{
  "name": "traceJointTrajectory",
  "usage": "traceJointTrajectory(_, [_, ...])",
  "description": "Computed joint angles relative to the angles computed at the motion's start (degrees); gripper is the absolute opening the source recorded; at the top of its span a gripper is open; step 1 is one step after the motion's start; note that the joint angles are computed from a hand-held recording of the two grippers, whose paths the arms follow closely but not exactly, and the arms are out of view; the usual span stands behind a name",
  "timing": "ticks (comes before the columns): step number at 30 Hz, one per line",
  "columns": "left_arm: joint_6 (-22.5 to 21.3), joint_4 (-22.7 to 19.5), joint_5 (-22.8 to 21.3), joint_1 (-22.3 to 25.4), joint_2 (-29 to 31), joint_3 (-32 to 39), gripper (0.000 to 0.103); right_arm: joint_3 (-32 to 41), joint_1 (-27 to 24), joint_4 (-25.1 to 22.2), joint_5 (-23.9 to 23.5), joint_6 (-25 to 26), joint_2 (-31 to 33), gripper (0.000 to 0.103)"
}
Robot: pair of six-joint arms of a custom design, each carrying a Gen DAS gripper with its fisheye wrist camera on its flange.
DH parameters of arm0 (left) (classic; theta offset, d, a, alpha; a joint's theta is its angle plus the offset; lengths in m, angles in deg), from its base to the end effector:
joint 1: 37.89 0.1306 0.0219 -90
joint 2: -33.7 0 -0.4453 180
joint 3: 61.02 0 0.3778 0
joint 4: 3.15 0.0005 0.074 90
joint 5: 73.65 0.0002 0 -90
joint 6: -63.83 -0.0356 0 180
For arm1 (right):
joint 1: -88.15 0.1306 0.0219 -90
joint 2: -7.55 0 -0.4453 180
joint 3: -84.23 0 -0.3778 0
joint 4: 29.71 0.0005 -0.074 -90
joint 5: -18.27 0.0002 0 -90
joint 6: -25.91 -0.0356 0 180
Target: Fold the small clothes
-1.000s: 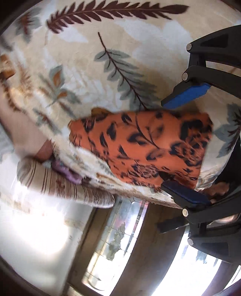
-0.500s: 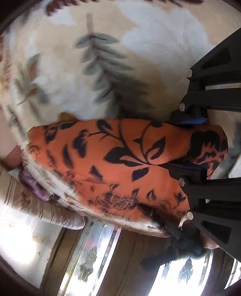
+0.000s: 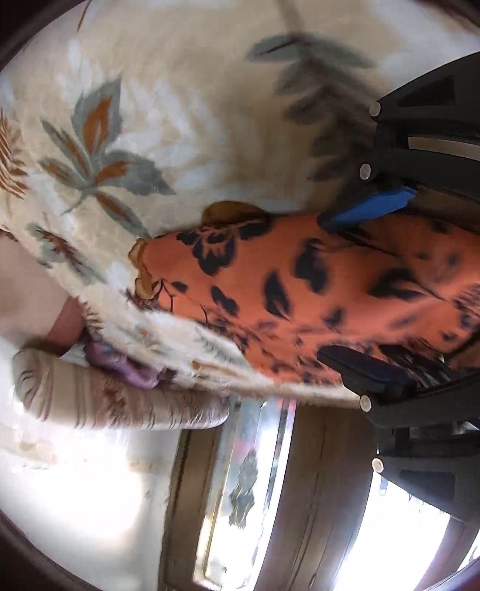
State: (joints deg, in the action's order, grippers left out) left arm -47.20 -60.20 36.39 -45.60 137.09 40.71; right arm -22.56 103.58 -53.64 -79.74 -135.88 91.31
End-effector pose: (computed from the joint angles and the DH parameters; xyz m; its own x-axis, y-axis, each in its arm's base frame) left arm 0.5515 -0.0875 0.4609 -0.6819 0.4325 -0.5899 0.5861 0.8055 -0.0869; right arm 0.4180 0.1200 0.4421 -0.5260 0.8306 -0.1827 0.4014 0.4318 0.8077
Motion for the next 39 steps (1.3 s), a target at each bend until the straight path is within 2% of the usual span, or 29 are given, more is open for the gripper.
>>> traceJointTrajectory(1, [0.1, 0.4, 0.2, 0.1, 0.0, -0.2, 0.081, 1.7, -0.1, -2.3, 0.0, 3.1, 1.0, 0.042])
traceJointTrajectory(2, [0.2, 0.0, 0.7, 0.4, 0.2, 0.1, 0.082, 3.3, 0.3, -5.3, 1.0, 5.6, 1.4, 0.032])
traceJointTrajectory(3, [0.3, -0.1, 1.0, 0.4, 0.4, 0.2, 0.083, 5.3, 1.3, -8.8, 3.8, 8.5, 1.6, 0.028])
traceJointTrajectory(5, [0.5, 0.5, 1.1, 0.5, 0.3, -0.4, 0.085, 9.1, 3.8, -15.7, 10.3, 12.5, 2.2, 0.026])
traceJointTrajectory(7, [0.7, 0.6, 1.2, 0.4, 0.3, -0.5, 0.086, 10.0, 4.6, -18.9, 12.7, 13.1, 3.5, 0.026])
traceJointTrajectory(8, [0.7, 0.5, 1.1, 0.3, 0.4, -0.3, 0.086, 8.7, 4.1, -17.7, 11.9, 11.5, 3.6, 0.033])
traceJointTrajectory(9, [0.5, 0.5, 1.2, 0.4, 0.4, -0.3, 0.086, 5.9, 3.2, -13.6, 10.0, 7.7, 2.4, 0.053])
traceJointTrajectory(10, [0.5, 0.4, 1.5, 0.5, 0.4, -0.3, 0.086, 4.1, 2.7, -11.3, 9.0, 5.1, 1.0, 0.068])
traceJointTrajectory(11, [0.5, 0.3, 1.8, 0.5, 0.5, -0.3, 0.086, 2.4, 2.4, -8.4, 9.1, 3.3, -0.3, 0.079])
traceJointTrajectory(13, [0.7, 0.3, 2.2, 0.6, 0.5, -0.3, 0.086, 0.0, 2.1, -4.0, 11.7, 1.6, -2.4, 0.08])
traceJointTrajectory(14, [0.7, 0.3, 2.1, 0.6, 0.5, -0.3, 0.086, -0.8, 1.1, -2.3, 10.9, 0.6, -2.6, 0.08])
traceJointTrajectory(15, [0.7, 0.3, 2.1, 0.6, 0.5, -0.3, 0.086, -1.0, 0.0, -1.3, 9.1, -0.6, -2.2, 0.079])
traceJointTrajectory(17, [0.7, 0.1, 2.2, 0.7, 0.8, 0.0, 0.087, -2.3, -3.4, 2.5, 1.3, -2.7, 0.0, 0.079])
traceJointTrajectory(18, [0.5, -0.3, 2.4, 0.8, 1.0, 0.3, 0.087, -2.6, -4.3, 2.5, 0.2, -3.5, 0.8, 0.078])
traceJointTrajectory(19, [0.6, -0.4, 2.7, 0.9, 1.1, 0.3, 0.087, -3.2, -4.7, 4.6, 0.0, -3.4, 1.3, 0.076])
traceJointTrajectory(20, [0.6, -0.6, 2.8, 1.0, 1.2, 0.5, 0.087, -2.4, -4.9, 5.0, -0.6, -1.4, 1.8, 0.048])
traceJointTrajectory(21, [0.5, -0.5, 2.9, 1.1, 1.2, 0.5, 0.087, -1.0, -4.7, 3.7, -1.4, 1.3, 2.2, 0.04])
traceJointTrajectory(23, [0.6, -0.4, 2.8, 1.0, 1.1, 0.3, 0.087, 3.5, -3.1, -3.4, 3.4, 7.1, 2.7, 0.035])
traceJointTrajectory(25, [0.8, -0.2, 2.5, 0.8, 1.0, 0.2, 0.088, 6.6, -1.1, -8.3, 8.9, 10.2, 3.2, 0.034])
traceJointTrajectory(27, [0.7, -0.2, 2.5, 0.7, 1.0, 0.2, 0.088, 9.1, -0.8, -15.0, 10.0, 12.0, 5.9, 0.035])
traceJointTrajectory(28, [0.7, -0.2, 2.4, 0.7, 1.1, 0.3, 0.088, 8.9, -0.7, -15.4, 10.4, 12.2, 6.4, 0.039])
traceJointTrajectory(30, [0.6, -0.2, 2.6, 0.8, 1.1, 0.3, 0.088, 8.2, 0.2, -15.2, 13.8, 11.1, 5.4, 0.061])
traceJointTrajectory(33, [0.7, 0.0, 2.7, 0.9, 1.1, 0.2, 0.088, 10.0, 2.9, -19.6, 18.8, 10.9, 3.5, 0.062])
traceJointTrajectory(34, [0.8, 0.2, 2.5, 0.8, 1.0, 0.0, 0.088, 10.4, 4.8, -20.8, 21.8, 11.3, 2.2, 0.062])
traceJointTrajectory(36, [1.0, 0.4, 2.3, 0.8, 0.8, -0.2, 0.088, 11.5, 7.3, -20.1, 24.5, 12.2, 0.6, 0.062])
traceJointTrajectory(38, [1.0, 0.4, 2.3, 0.8, 0.8, -0.3, 0.088, 10.7, 8.8, -16.2, 22.7, 12.1, -0.8, 0.062])
traceJointTrajectory(39, [1.1, 0.4, 2.2, 0.8, 0.7, -0.3, 0.088, 9.4, 9.3, -13.5, 20.3, 12.0, -1.6, 0.063])
